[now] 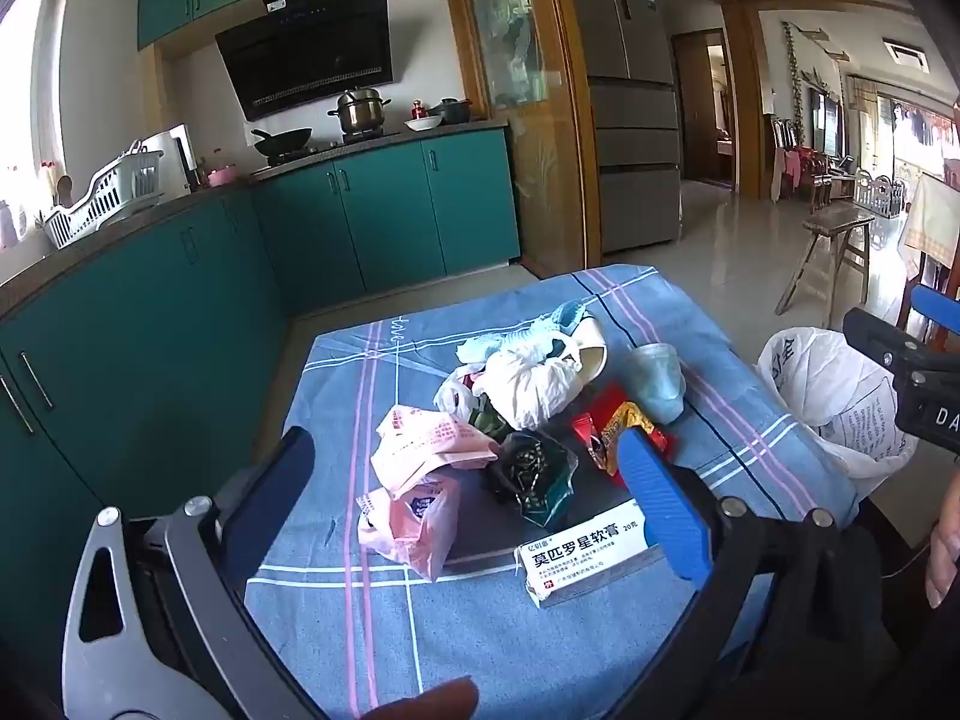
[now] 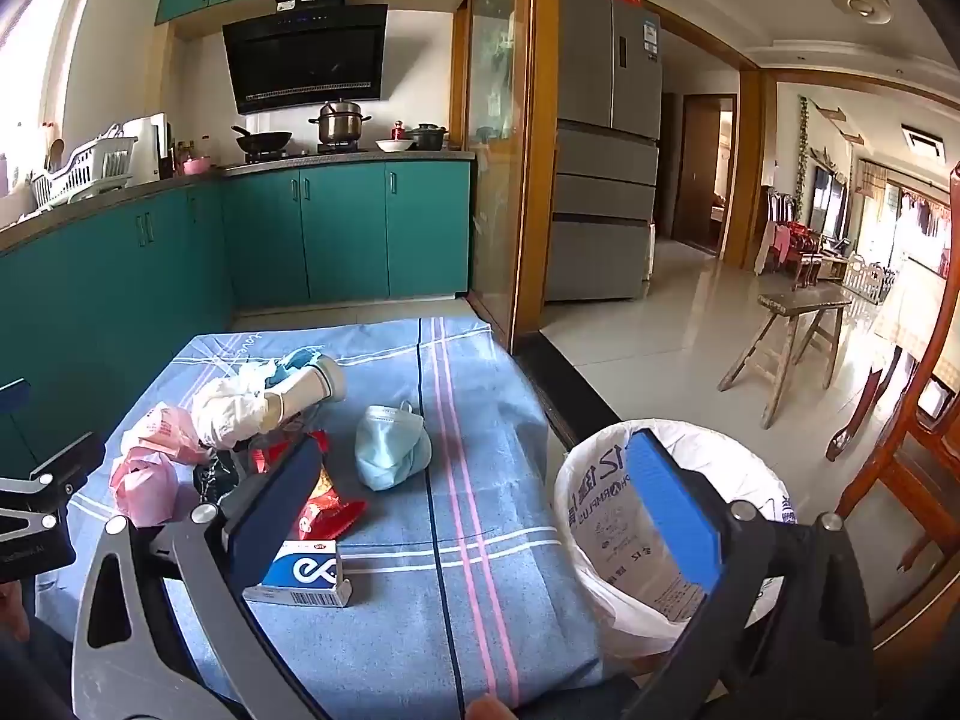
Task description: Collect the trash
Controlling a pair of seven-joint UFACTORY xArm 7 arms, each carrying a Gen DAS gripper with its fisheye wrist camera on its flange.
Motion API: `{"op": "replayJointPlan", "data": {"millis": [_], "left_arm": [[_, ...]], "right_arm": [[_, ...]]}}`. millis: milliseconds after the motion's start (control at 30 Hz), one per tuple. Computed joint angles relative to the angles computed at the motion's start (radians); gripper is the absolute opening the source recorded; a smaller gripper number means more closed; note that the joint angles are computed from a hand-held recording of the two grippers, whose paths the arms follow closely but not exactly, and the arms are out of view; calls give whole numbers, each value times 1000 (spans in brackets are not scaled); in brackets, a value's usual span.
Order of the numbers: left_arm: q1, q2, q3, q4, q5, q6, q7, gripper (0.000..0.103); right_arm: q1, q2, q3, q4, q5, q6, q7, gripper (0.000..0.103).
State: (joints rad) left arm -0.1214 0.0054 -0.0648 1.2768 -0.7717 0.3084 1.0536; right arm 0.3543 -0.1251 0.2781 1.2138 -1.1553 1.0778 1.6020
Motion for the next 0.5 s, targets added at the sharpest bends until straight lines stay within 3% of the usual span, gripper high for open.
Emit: {"op": "replayJointPlan", "data": {"millis": [500], "left_arm": [[3, 3, 2, 0, 12, 5, -5, 100]], "right_arm": [[-6, -11, 3, -9, 3, -19, -6, 100]]}}
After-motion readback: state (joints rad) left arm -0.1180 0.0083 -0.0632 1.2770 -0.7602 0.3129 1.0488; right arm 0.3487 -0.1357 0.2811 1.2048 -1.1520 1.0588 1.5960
